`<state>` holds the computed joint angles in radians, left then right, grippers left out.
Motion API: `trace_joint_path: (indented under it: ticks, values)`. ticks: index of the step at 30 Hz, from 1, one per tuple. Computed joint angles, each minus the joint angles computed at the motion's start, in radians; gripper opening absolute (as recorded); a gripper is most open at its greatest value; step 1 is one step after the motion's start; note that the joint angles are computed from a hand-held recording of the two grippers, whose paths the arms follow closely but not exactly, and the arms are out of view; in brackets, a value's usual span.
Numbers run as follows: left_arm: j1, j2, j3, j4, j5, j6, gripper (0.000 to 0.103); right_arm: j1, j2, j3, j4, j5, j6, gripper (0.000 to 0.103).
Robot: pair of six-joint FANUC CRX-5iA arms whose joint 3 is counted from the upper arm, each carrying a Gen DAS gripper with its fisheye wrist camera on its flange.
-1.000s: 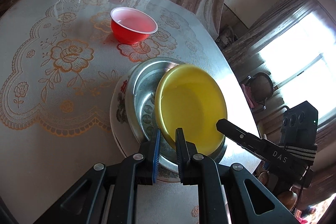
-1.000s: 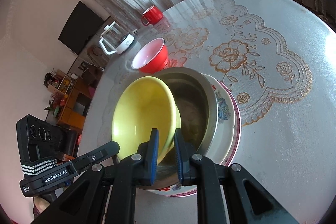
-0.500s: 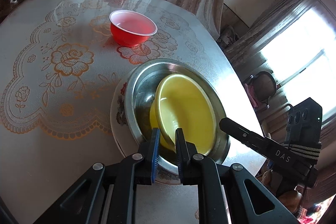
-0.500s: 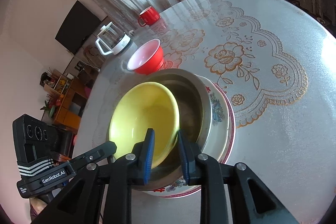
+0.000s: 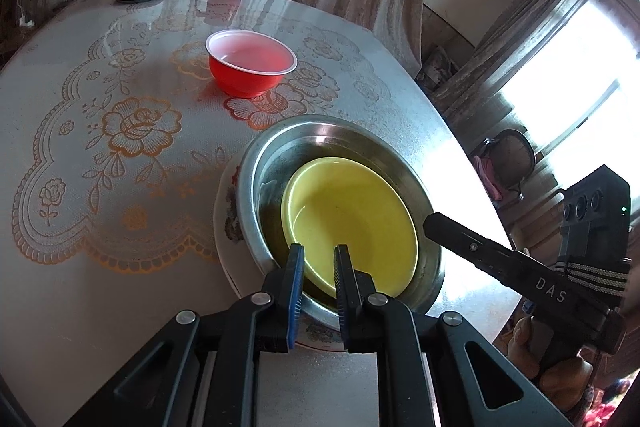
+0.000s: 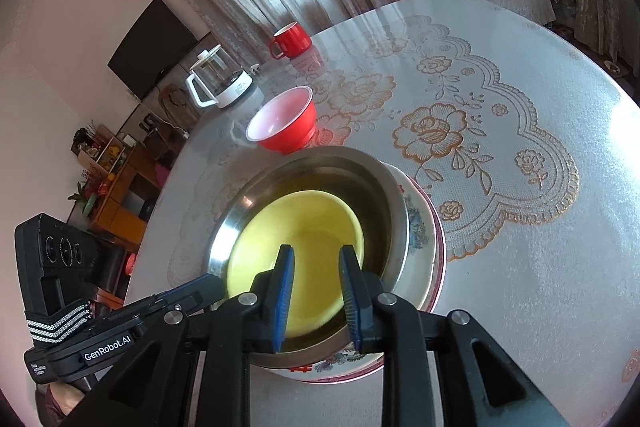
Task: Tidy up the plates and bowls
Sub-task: 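Lower the yellow bowl into the steel bowl and open both grippers, then move both grippers to the rim of the red bowl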
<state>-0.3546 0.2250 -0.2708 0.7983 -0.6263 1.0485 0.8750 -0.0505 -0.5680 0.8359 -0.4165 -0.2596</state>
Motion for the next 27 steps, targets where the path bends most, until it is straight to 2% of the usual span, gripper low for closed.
trace_joint_path:
  ticks: [8, 17, 20, 24, 27]
  values:
    - [0.000, -0.024, -0.021, -0.008, 0.049, -0.013, 0.017, 0.005, 0.015, 0.015, -0.018, -0.013, 0.028, 0.023]
    - [0.031, -0.028, -0.035, 0.011, 0.097, -0.018, 0.029, -0.008, 0.026, 0.029, 0.055, -0.006, 0.044, 0.023]
    - [0.048, -0.018, -0.019, -0.025, 0.105, 0.025, 0.031, -0.020, 0.041, 0.054, 0.031, 0.009, 0.085, 0.024]
    - [0.073, 0.004, 0.017, -0.104, 0.104, 0.111, 0.031, -0.045, 0.073, 0.104, -0.067, 0.052, 0.169, 0.024]
    - [0.088, 0.022, 0.029, -0.086, 0.099, 0.112, 0.031, -0.059, 0.107, 0.161, -0.177, 0.059, 0.269, 0.024]
